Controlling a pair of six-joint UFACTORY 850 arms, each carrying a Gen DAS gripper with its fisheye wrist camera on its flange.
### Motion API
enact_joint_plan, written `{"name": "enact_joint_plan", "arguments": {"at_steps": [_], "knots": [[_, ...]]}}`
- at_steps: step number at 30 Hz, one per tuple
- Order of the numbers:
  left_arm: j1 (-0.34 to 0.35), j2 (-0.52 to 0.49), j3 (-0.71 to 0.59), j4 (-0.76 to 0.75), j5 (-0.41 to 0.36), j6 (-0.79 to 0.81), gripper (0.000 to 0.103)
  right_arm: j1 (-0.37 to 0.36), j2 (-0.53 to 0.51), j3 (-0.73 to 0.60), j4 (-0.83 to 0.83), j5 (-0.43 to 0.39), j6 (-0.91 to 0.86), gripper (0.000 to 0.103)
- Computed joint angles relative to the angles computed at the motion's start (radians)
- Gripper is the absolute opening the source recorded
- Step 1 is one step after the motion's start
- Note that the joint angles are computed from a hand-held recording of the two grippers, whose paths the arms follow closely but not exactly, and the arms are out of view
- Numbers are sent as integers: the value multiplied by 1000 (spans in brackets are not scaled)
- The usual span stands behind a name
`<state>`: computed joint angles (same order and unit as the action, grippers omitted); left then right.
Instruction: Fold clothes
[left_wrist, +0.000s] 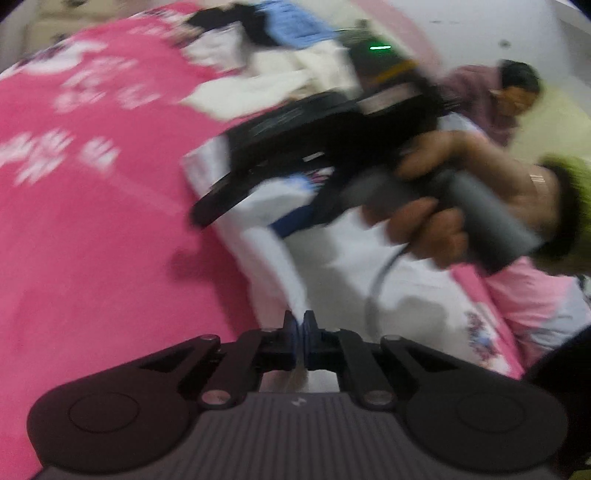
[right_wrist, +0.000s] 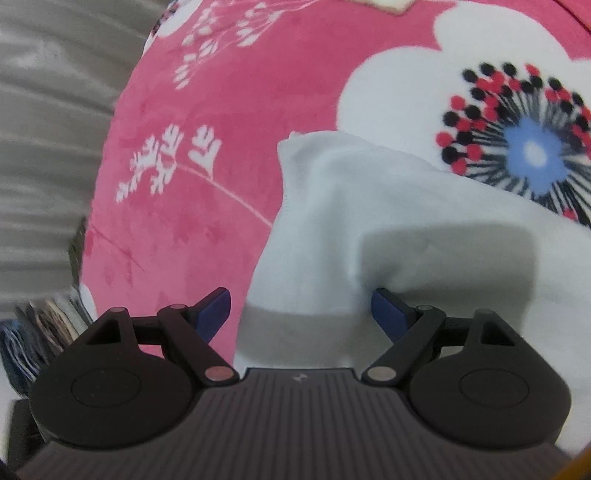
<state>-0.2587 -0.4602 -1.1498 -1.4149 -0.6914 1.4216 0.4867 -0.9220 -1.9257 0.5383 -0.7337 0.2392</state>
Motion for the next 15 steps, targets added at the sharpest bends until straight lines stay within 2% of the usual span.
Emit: {"name": "enact_joint_plan", "arguments": {"at_steps": [3,5,7,8,9,12,15], "knots": [[-19,-9,-23,-1,-33,36,3,15,-3,-18,-83,-19,-29,81],[-33,-17,-39,4,-53,48,3,24,8,-10,-148,-22,-39,65],[-48,-24,-55,9,-77,65,3,21,37,29,-167,-11,-52,35],[-55,-28,-64,12,-89,70,3,16,55,54,-166,-3,-60,28],[-63,-34,-74,13,-103,75,3,10,79,89,-160,11,-67,14],[-90,-58,-109,19,-151,85,3,-17,194,254,-121,103,-89,7],[-134,-80,-148,41,-203,93,3,-44,329,442,-71,219,-111,5]]}}
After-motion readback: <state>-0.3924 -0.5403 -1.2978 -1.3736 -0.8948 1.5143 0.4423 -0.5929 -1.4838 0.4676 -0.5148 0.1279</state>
